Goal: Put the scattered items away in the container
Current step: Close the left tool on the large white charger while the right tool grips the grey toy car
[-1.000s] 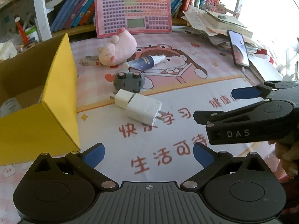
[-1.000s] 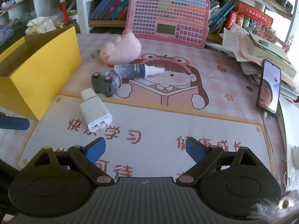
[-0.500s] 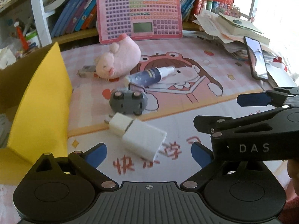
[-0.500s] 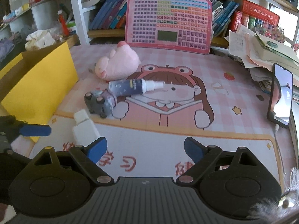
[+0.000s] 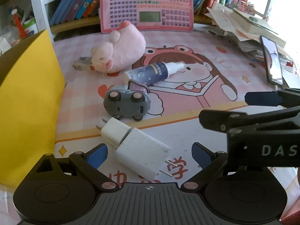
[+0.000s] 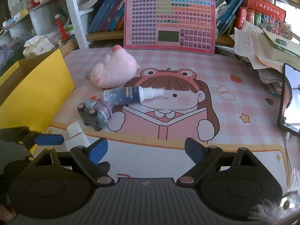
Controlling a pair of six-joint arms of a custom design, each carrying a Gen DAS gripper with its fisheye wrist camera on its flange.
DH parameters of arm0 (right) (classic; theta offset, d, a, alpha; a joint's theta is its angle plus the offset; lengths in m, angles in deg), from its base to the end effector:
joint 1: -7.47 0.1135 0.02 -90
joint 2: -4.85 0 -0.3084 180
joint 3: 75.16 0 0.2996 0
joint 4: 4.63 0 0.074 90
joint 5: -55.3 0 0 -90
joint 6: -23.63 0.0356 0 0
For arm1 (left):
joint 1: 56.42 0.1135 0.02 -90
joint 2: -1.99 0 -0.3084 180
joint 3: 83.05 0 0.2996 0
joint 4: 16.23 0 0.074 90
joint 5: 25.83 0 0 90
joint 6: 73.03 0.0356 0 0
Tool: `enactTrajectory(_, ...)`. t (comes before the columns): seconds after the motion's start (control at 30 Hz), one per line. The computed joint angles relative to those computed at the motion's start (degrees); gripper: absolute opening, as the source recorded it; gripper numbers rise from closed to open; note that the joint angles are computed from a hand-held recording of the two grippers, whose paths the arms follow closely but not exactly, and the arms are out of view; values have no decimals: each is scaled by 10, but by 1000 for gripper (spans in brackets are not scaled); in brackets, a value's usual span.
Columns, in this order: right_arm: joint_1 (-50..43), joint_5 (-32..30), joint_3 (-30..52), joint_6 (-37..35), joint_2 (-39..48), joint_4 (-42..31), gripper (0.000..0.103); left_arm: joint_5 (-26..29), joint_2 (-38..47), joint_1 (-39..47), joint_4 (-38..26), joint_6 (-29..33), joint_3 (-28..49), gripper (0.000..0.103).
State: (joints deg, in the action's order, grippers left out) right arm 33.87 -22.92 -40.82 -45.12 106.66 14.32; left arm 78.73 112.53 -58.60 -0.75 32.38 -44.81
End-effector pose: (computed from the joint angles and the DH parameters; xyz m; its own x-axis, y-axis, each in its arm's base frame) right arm 0.2451 0.1135 0.0571 -0.7393 0.0291 -0.6728 -0.0496 0.9940 0.0975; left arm 0.2781 -0.0195 0.0261 -0.7600 0.2863 -0.5835 0.3903 0.9189 -0.0574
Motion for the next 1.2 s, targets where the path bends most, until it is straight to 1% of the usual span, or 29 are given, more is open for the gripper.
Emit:
enactTrajectory(0.07,-7,-9,3,-4,5,4,90,-12,7,-2,-11,-6,9,95)
enactTrajectory(0.17,-14,-28,9,-12,14,9,90,-18,14,1,-34,-12,24,89)
enactTrajectory(0.3,-19,-61,22,-20,28,16,90,-15,11,9,-34,-11,24,80)
enactTrajectory(0.37,-21,-79,33,-18,39,16,90,-6,8,16,-34,-5,22,68)
enactTrajectory(0.4,-22,-87,39,-16,44,17,90,-6,4,18,-39,-5,21,65)
enactTrajectory(0.47,-22,-101,54,-10,57,16,89,-2,-1,26,-50,-1,21,65)
enactTrajectory(0.73,-17,-148,137,2,120,-4,71,2,-35,63,-94,20,1,64)
enactTrajectory(0.87,-14,-154,185,15,156,-26,69,7,-60,77,-106,33,-16,64)
enactTrajectory(1.07,-6,-151,226,15,188,-36,68,14,-103,91,-116,57,-39,64)
enactTrajectory(1.17,-3,-149,243,12,206,-41,64,19,-112,101,-120,58,-42,64)
enactTrajectory(1.2,0,-145,243,8,209,-36,61,20,-114,104,-121,60,-43,64)
